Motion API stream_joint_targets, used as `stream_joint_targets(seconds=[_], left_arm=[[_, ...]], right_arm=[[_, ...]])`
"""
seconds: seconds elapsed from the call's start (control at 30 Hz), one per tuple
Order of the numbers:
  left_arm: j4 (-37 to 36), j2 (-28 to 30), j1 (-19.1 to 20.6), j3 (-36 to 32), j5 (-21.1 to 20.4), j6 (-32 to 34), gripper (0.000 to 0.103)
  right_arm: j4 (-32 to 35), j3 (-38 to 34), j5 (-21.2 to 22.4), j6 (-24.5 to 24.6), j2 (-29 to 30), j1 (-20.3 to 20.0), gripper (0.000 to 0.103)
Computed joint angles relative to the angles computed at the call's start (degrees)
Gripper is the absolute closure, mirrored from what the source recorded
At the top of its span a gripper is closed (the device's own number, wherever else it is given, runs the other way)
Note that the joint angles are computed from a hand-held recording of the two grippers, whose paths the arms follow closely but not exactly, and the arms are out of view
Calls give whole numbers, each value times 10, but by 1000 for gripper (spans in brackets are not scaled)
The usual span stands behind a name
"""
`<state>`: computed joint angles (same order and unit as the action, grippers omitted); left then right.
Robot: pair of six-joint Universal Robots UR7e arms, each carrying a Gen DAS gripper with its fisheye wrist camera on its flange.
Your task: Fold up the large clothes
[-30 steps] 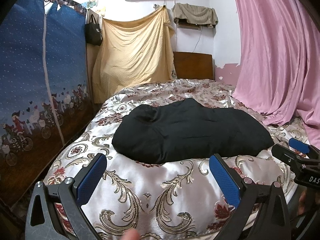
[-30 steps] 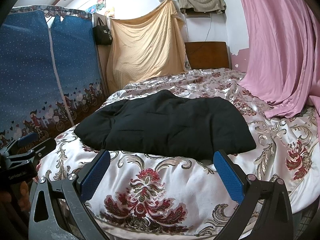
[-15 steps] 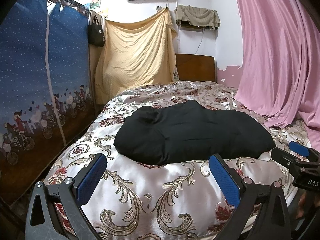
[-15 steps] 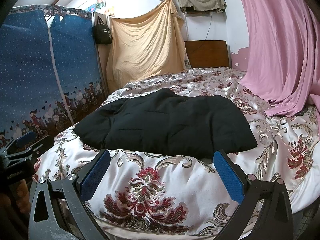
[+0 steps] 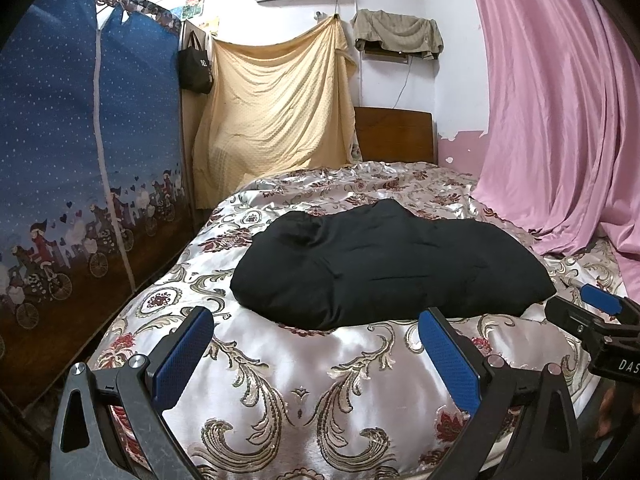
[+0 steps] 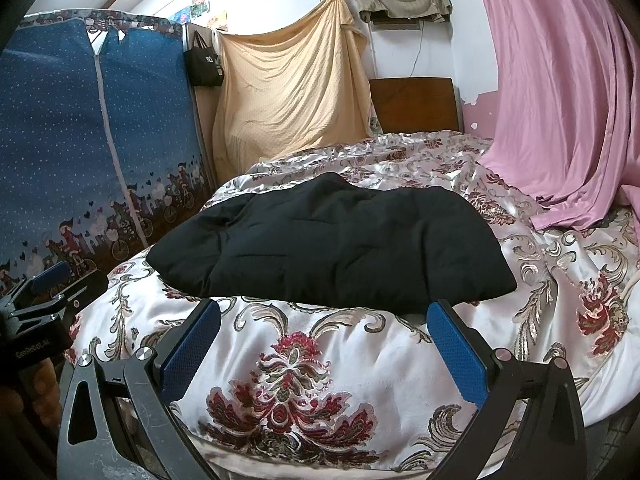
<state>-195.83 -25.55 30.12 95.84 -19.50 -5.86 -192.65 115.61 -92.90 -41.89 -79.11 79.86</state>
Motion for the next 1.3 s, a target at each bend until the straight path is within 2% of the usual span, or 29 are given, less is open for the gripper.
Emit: stream_joint_targets(seconds=[1.3], left_arm=[[32,-4,10,0,-8,-23,0]], right_arm=[[-1,0,-6,6,8,1,2]])
